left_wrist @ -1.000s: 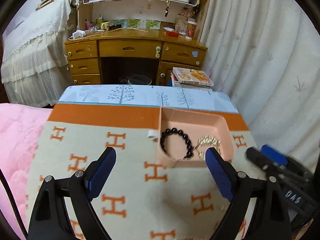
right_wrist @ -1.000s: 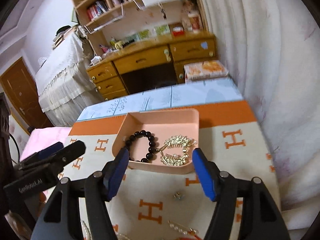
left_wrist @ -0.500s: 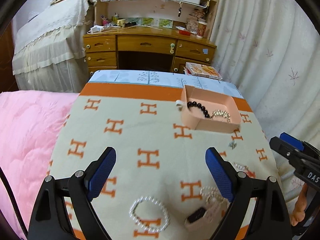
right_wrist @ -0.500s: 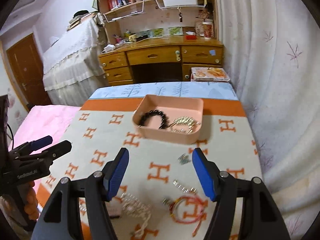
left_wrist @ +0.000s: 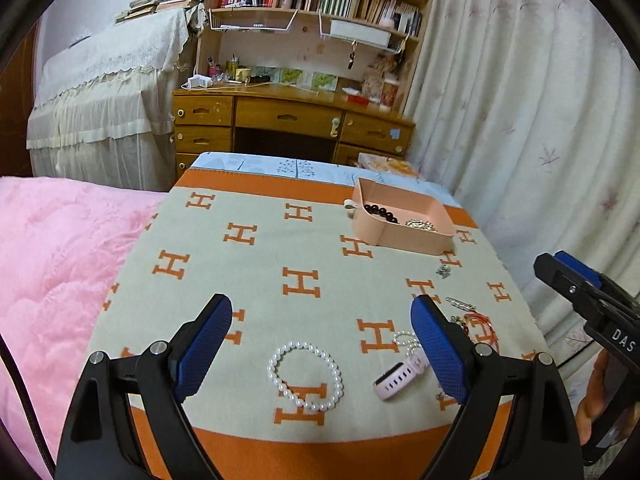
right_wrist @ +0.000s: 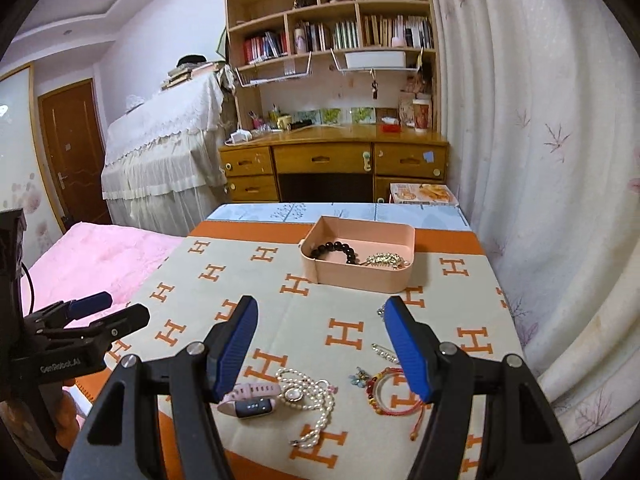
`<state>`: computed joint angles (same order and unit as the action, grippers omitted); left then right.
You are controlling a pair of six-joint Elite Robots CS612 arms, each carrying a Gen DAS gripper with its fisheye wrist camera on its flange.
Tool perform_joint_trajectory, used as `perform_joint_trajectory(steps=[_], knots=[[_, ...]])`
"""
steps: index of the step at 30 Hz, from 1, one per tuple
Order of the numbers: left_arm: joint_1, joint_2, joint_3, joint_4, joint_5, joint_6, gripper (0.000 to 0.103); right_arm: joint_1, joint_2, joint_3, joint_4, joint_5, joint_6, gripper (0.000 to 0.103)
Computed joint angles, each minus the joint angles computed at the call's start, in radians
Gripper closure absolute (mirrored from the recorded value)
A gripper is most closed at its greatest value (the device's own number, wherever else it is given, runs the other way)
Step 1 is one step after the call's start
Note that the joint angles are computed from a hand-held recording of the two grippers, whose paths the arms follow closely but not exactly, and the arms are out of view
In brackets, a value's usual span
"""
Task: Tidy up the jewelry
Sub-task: 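Withdraw both tools from the tray back over the remaining jewelry, then grasp the pearl bracelet with the left tool while the right tool grasps the pink watch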
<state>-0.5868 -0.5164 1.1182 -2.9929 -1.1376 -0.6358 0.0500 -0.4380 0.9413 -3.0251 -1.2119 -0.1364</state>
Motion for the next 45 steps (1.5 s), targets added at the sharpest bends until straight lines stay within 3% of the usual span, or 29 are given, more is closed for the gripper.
perform_joint_trajectory(steps=[7,15,26,29,34,38,44,45], knots=[[0.020,-0.001,0.042,0.009,-0.108,-0.053,0.013,0.021,-0.019,0.059,-0.032,-0.078,-0.095,0.037],[0.037,0.034,0.010,0.142,-0.190,-0.099,0.013,0.030,0.002,0.055,0.095,-0.046,-0.211,0.037],[0.053,0.061,-0.042,0.241,-0.214,-0.133,0.014,0.048,0.062,-0.037,0.216,-0.089,-0.282,0.038],[0.054,0.069,-0.057,0.260,-0.212,-0.127,0.018,0.053,0.079,-0.070,0.260,-0.105,-0.301,0.047],[0.055,0.081,-0.088,0.304,-0.204,-0.113,0.038,0.056,0.106,-0.121,0.339,-0.110,-0.307,0.067],[0.055,0.093,-0.119,0.339,-0.192,-0.108,0.041,0.053,0.120,-0.150,0.377,-0.093,-0.289,0.084],[0.037,0.124,-0.204,0.478,-0.101,-0.029,0.049,0.048,0.122,-0.151,0.377,-0.068,-0.296,0.093],[0.035,0.129,-0.215,0.482,-0.095,-0.006,0.059,0.048,0.121,-0.150,0.374,-0.065,-0.296,0.093]])
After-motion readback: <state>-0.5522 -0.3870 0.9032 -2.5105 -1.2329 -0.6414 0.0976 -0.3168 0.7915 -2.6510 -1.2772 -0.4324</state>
